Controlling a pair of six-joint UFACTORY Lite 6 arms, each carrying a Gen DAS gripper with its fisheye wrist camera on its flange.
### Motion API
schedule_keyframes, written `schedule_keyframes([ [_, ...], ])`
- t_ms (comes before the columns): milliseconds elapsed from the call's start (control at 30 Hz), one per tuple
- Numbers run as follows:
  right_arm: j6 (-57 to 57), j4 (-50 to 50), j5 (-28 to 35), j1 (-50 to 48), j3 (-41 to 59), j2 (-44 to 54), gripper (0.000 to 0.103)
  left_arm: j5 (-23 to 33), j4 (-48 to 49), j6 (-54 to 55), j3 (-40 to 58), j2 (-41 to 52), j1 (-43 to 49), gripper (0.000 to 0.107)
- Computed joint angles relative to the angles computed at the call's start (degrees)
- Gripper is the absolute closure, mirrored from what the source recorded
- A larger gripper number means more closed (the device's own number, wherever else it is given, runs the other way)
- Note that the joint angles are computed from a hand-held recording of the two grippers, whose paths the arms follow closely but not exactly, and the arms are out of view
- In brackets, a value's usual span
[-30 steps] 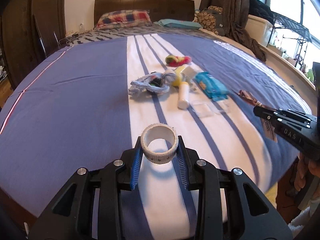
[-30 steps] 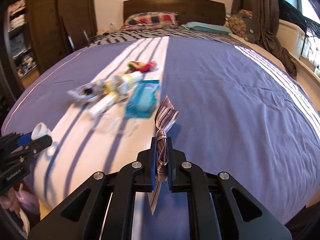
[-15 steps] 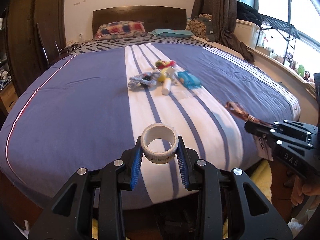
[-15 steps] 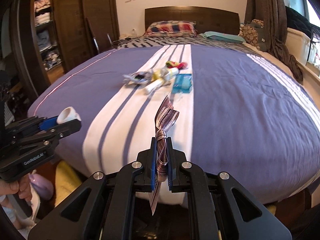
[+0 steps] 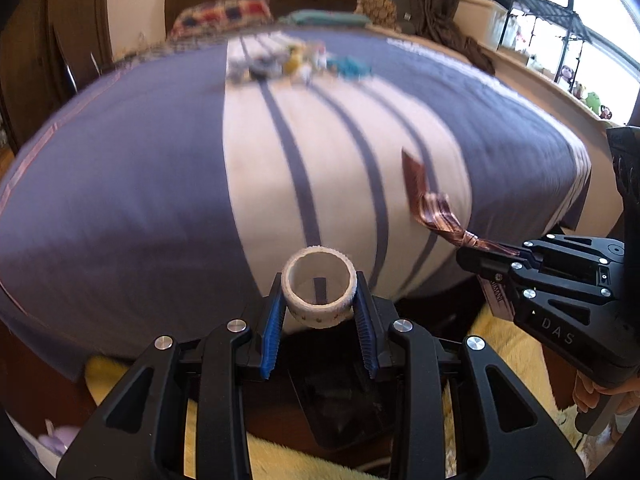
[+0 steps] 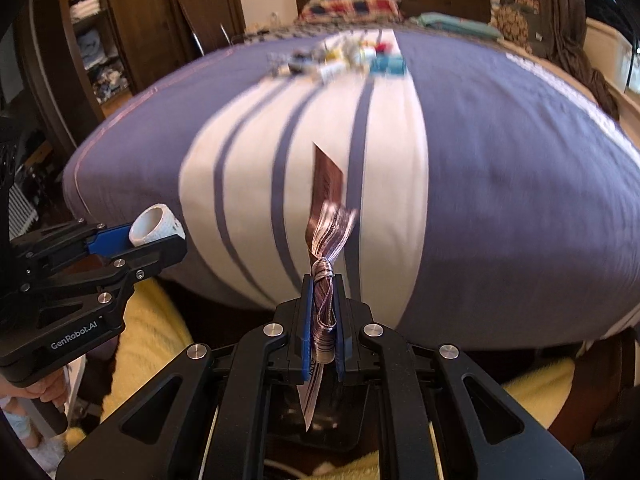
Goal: Collect trash
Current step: 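Carry the tape roll and ribbon down toward the black bin with both tools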
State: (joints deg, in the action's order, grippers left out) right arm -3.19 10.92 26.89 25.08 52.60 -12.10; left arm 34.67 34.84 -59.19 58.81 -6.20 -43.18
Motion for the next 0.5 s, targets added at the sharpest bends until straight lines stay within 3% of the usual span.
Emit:
schedule_keyframes([
  [267,-0.79,2.04,-1.66,1.01,-5.52,2.55,0.093,-6.65,-5.42,0.04,-7.97,2.86,-0.25,0.076],
  [500,-4.00,6.38,-2.80,0.83,-8.10,7.02,0.093,-13.06,-14.38,6.22,-12.68,7.59,1.46,0.076],
])
